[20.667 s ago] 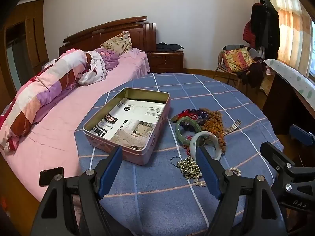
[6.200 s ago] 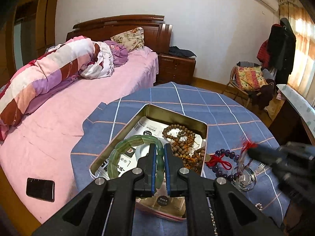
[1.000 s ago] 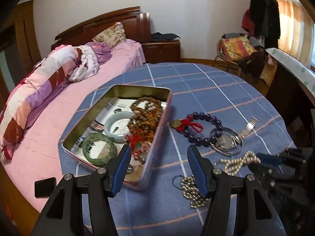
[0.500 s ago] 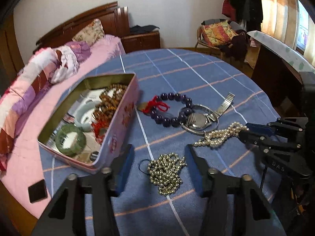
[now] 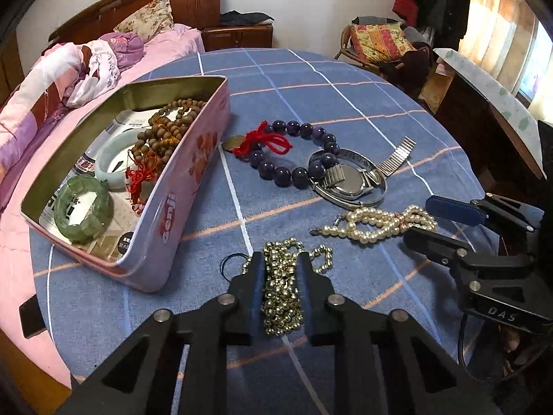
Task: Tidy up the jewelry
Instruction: 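Grasp the gold bead chain with the left gripper while the right gripper lifts the pearl necklace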
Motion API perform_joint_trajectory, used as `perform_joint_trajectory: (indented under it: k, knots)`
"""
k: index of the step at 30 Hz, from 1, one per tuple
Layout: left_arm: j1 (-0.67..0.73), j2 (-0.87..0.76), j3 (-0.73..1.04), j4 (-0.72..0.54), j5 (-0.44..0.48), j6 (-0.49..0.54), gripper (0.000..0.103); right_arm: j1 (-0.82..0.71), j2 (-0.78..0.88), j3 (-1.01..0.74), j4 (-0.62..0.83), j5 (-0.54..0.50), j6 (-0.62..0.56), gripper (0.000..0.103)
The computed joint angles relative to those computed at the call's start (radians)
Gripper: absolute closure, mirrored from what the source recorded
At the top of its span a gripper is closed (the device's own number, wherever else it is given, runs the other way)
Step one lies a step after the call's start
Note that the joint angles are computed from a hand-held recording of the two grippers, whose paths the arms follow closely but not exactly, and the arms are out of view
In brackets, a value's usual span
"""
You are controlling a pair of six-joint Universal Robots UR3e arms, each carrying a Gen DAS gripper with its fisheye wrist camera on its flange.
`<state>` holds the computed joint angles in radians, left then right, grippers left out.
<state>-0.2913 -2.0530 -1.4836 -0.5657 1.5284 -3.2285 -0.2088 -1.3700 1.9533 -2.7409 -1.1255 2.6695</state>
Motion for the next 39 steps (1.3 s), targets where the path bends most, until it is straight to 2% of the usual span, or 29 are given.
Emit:
perform_joint_trajectory:
  k: [3, 5, 6, 11, 12, 14, 23, 30, 32, 35, 37, 38, 39]
  knots:
    - [0.001, 0.006, -0.015, 0.022, -0.001, 0.001, 0.093, 0.009, 0.025, -0.029, 0.033, 0.003, -0.016, 0.054]
    - [-0.002, 0.009, -0.023, 0.033, 0.006, -0.004, 0.094, 0.013, 0.022, -0.020, 0.019, -0.003, -0.026, 0.063]
    - [-0.002, 0.013, -0.030, 0.043, 0.011, -0.006, 0.094, 0.020, 0.018, -0.015, 0.011, -0.020, -0.036, 0.078]
    - [0.001, 0.040, -0.050, 0.084, 0.023, 0.008, 0.094, 0.007, -0.010, 0.008, 0.011, 0.001, -0.046, 0.087]
    - [0.000, 0.044, -0.056, 0.094, 0.027, 0.010, 0.094, -0.001, -0.024, 0.012, 0.020, 0.011, -0.049, 0.088]
    - [0.005, 0.055, -0.064, 0.104, 0.020, 0.014, 0.103, -0.011, -0.046, 0.024, 0.016, 0.026, -0.046, 0.088]
    - [-0.001, 0.069, -0.060, 0.128, 0.018, 0.032, 0.103, -0.054, -0.134, 0.051, -0.001, 0.102, -0.020, 0.088]
    - [0.034, 0.102, -0.081, 0.147, -0.024, 0.027, 0.103, -0.069, -0.159, 0.050, -0.018, 0.128, 0.007, 0.088]
    - [0.047, 0.101, -0.079, 0.132, -0.060, 0.036, 0.103, -0.070, -0.160, 0.058, -0.027, 0.127, 0.010, 0.088]
    - [0.039, 0.077, -0.058, 0.108, -0.060, 0.031, 0.103, -0.062, -0.144, 0.051, -0.027, 0.121, 0.009, 0.088]
    - [0.027, 0.054, -0.027, 0.070, -0.054, 0.043, 0.099, -0.057, -0.137, 0.049, -0.025, 0.119, 0.006, 0.088]
    - [0.018, 0.043, -0.015, 0.058, -0.043, 0.050, 0.088, -0.063, -0.144, 0.056, -0.020, 0.124, -0.001, 0.088]
    - [0.008, 0.041, -0.014, 0.056, -0.025, 0.048, 0.068, -0.062, -0.139, 0.054, -0.020, 0.123, 0.001, 0.088]
